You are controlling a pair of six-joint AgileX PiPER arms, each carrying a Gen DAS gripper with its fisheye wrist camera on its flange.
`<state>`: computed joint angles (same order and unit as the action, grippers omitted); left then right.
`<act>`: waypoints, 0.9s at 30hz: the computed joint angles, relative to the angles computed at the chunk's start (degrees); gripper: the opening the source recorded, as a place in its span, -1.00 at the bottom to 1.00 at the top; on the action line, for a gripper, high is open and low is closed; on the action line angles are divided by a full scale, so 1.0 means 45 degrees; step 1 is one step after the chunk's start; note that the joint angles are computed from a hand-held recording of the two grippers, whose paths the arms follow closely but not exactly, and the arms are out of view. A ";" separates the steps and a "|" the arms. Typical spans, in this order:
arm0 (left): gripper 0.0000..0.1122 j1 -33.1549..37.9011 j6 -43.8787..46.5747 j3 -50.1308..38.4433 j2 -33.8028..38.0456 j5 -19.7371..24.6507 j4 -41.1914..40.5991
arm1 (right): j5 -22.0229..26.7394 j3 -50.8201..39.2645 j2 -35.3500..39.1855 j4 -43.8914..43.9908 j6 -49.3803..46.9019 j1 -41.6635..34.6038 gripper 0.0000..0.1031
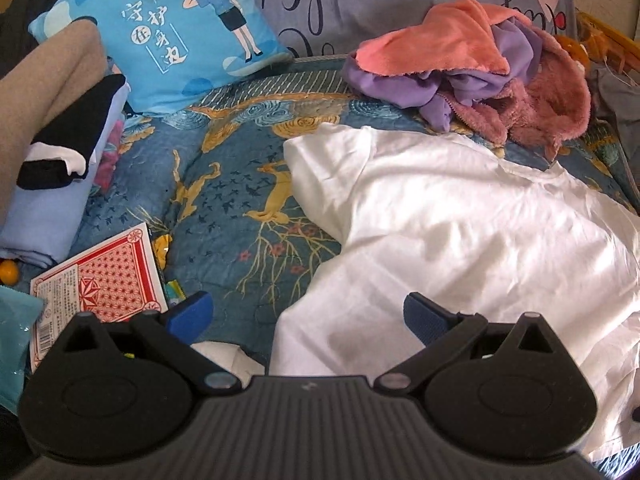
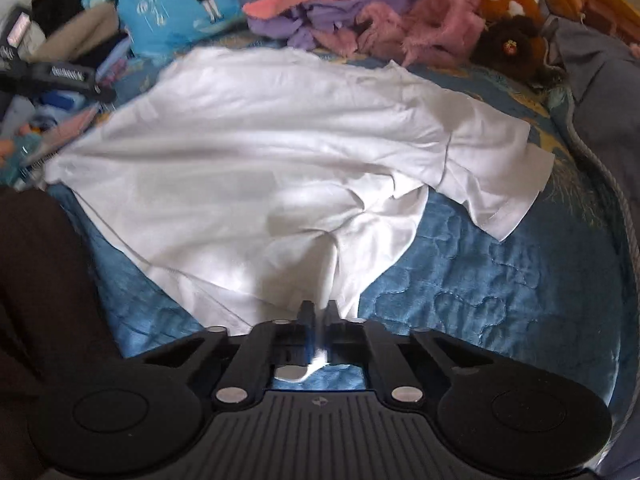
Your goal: Fold clothes
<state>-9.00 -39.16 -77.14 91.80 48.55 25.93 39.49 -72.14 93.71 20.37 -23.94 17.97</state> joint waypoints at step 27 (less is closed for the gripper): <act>0.83 -0.0533 0.0677 0.0214 -0.0109 -0.0191 -0.0181 | -0.1651 -0.2533 0.1357 0.0462 0.1090 -0.2310 -0.37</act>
<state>-11.40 -36.12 -76.18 91.31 47.69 25.12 32.06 -83.54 99.82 22.45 -19.04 7.57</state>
